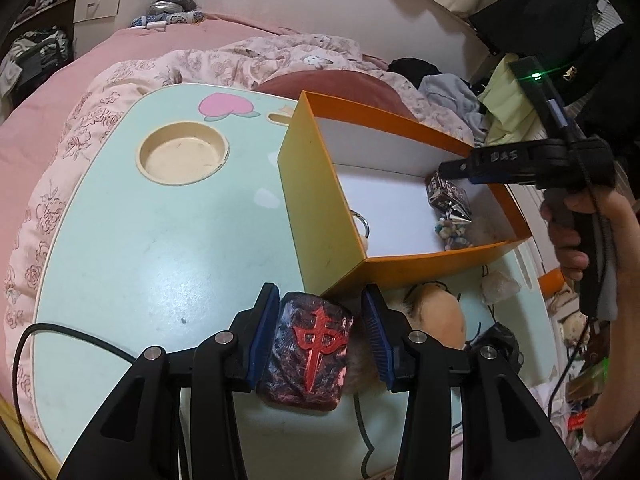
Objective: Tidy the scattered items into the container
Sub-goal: 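Hold the tile in the left gripper while the right gripper grasps the brown card in the box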
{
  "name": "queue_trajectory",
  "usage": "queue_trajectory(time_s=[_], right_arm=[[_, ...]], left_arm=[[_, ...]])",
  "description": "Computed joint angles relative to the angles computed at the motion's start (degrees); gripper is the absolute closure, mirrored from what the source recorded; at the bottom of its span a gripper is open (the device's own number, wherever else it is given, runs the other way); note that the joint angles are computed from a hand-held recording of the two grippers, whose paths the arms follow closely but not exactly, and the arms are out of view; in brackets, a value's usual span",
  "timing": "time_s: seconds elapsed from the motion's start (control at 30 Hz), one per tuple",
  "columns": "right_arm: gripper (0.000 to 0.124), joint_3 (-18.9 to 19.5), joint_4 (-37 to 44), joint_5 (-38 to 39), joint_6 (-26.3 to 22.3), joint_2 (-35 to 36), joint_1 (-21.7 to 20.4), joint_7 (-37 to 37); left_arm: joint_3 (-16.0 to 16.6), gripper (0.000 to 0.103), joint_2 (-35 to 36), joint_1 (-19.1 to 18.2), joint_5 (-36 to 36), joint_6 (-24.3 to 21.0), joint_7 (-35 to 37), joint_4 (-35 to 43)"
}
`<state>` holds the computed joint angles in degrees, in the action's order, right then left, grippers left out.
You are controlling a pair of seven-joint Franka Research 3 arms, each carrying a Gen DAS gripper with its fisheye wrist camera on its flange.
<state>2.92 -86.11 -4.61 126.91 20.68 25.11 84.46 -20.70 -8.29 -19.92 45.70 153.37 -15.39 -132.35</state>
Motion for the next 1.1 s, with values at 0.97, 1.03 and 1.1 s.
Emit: queue_trajectory(time_s=[0.97, 1.03, 1.1], right_arm=[[0.084, 3.2, -8.0, 14.2, 2.5, -6.2, -2.8, -10.1], [0.084, 3.9, -12.2, 19.5, 5.9, -10.5, -4.1, -13.1], [0.084, 4.4, -18.9, 25.6, 9.1, -17.1, -5.1, -19.0]], left_arm=[[0.6, 0.058, 0.6, 0.3, 2.9, 2.8, -2.3, 0.0], [0.5, 0.058, -0.3, 0.4, 2.8, 2.7, -2.1, -0.4], [0.2, 0.058, -1.4, 0.5, 2.5, 2.5, -1.8, -0.8]])
